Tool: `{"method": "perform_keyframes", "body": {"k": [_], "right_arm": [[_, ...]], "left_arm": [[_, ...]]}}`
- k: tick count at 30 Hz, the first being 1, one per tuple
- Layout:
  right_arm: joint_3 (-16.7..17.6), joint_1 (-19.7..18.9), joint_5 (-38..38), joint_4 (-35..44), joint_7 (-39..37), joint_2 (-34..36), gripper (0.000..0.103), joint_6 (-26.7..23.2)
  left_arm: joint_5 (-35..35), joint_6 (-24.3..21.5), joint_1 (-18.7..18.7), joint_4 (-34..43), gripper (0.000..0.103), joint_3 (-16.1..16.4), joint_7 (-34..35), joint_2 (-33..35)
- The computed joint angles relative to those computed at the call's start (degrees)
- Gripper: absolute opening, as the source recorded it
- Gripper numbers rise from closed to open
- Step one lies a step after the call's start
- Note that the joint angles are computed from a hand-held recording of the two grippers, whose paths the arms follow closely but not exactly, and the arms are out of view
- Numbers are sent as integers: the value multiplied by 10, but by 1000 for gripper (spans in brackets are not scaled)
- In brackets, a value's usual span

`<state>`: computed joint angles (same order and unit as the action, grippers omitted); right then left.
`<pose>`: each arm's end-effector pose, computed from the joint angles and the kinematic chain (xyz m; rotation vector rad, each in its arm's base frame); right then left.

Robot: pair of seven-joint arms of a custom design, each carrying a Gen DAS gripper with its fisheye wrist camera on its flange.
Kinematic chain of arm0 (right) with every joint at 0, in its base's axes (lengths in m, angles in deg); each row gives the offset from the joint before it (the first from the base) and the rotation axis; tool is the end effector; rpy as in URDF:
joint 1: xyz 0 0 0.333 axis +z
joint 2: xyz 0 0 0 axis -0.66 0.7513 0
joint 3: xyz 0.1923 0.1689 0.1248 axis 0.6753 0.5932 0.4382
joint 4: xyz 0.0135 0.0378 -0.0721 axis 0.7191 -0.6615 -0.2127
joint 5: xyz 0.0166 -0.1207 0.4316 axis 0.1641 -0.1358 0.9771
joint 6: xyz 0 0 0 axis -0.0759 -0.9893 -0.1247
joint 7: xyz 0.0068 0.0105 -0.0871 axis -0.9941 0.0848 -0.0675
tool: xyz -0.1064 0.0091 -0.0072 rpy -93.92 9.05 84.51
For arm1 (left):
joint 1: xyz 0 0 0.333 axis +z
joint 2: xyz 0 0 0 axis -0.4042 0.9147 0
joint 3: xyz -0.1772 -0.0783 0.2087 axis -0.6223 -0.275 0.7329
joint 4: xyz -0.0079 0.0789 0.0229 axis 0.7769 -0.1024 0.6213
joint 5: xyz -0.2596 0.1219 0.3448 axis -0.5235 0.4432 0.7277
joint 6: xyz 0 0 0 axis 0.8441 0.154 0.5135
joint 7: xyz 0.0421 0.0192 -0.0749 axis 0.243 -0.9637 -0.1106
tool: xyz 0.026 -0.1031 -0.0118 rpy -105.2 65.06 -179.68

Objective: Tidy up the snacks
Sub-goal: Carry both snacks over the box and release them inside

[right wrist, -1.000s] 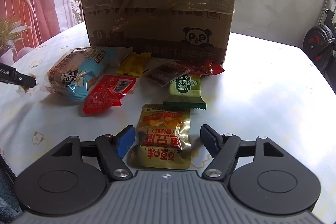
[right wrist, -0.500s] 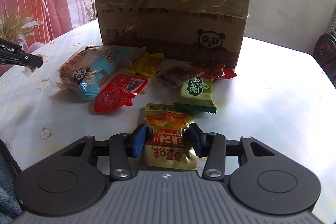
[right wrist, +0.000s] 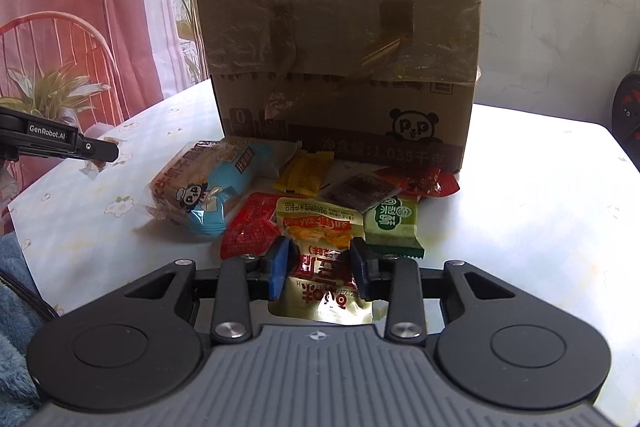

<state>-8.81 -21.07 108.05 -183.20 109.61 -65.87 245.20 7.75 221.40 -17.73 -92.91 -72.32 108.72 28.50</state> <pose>0.5884 0.2148 0.4551 -1.8861 1.1389 -0.4536 0.5650 -0.0330 0.4638 -1.8858 1.4841 -0.8141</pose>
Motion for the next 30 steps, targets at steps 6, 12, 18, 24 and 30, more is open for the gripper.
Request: {"method": "perform_keyframes", "body": {"k": [6, 12, 18, 24, 30], "right_arm": [[-2, 2, 52, 6, -42, -4, 35, 3], [-5, 4, 135, 29, -119, -4, 35, 14], [-4, -6, 238, 103, -226, 20, 35, 18], [9, -25, 332, 219, -345, 70, 35, 17], [30, -42, 282, 370, -321, 174, 35, 27]], "left_arm": [[6, 11, 3, 0, 18, -2, 1, 0], [46, 33, 24, 21, 18, -19, -12, 10], [186, 84, 83, 95, 18, -67, -95, 48], [324, 118, 89, 235, 18, -79, -210, 129], [331, 99, 40, 410, 18, -66, -205, 253]]}}
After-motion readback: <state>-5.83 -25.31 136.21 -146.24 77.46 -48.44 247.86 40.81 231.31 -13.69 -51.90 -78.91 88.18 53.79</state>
